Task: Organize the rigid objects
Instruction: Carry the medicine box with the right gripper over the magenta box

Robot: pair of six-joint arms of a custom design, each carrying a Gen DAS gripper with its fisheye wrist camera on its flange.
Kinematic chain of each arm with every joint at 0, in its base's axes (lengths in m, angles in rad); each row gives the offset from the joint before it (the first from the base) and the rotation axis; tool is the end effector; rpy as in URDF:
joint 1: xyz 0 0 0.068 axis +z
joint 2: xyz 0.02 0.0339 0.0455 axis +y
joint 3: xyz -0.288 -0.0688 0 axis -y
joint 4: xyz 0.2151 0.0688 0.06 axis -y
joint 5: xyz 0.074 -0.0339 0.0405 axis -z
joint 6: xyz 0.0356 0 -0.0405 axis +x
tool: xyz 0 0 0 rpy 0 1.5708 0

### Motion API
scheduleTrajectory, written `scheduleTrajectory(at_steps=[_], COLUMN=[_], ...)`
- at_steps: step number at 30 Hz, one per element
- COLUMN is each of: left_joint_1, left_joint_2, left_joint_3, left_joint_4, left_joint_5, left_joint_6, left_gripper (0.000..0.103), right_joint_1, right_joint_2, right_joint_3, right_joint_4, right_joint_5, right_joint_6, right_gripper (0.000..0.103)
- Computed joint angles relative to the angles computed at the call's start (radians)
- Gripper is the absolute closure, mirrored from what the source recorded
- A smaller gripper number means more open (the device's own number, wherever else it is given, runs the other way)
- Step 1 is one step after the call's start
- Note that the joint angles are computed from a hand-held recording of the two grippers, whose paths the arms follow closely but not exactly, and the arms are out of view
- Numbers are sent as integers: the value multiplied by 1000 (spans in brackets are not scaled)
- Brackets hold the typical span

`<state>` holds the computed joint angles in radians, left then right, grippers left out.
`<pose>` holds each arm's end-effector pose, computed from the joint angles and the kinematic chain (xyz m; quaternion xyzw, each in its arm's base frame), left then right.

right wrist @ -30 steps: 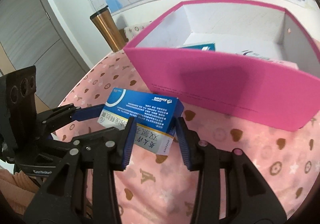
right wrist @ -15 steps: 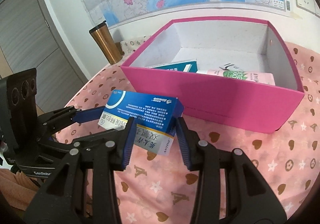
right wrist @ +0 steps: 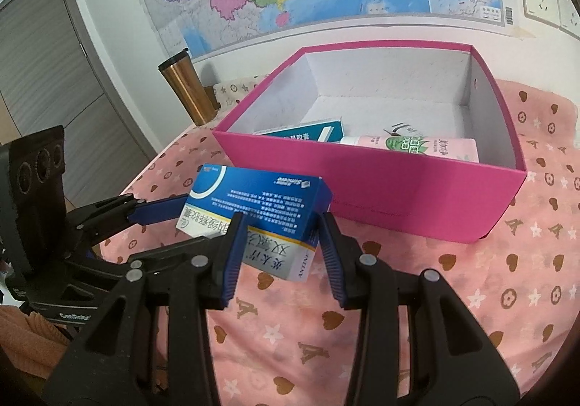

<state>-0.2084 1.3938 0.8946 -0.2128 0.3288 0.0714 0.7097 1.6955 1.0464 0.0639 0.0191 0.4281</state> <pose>0.2602 -0.0668 0.2763 0.1925 0.8787 -0.1766 0.3996 0.2696 0.2307 0.2565 -0.1192 0.8729 0.2478 0.4031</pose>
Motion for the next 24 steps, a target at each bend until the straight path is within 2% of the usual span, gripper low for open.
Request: scheduleTrajectory(at_steps=[24], left_joint_1=[-21], left_joint_2=[27], left_joint_3=[45], left_joint_4=[19], left_joint_5=[-5], left_joint_6=[-19], left_gripper=[42], right_joint_1=[0], right_joint_2=[-42], right_joint_3=[-28], right_joint_4=[21], right_joint_5=[37], right_joint_6=[-16], right_gripper=[59])
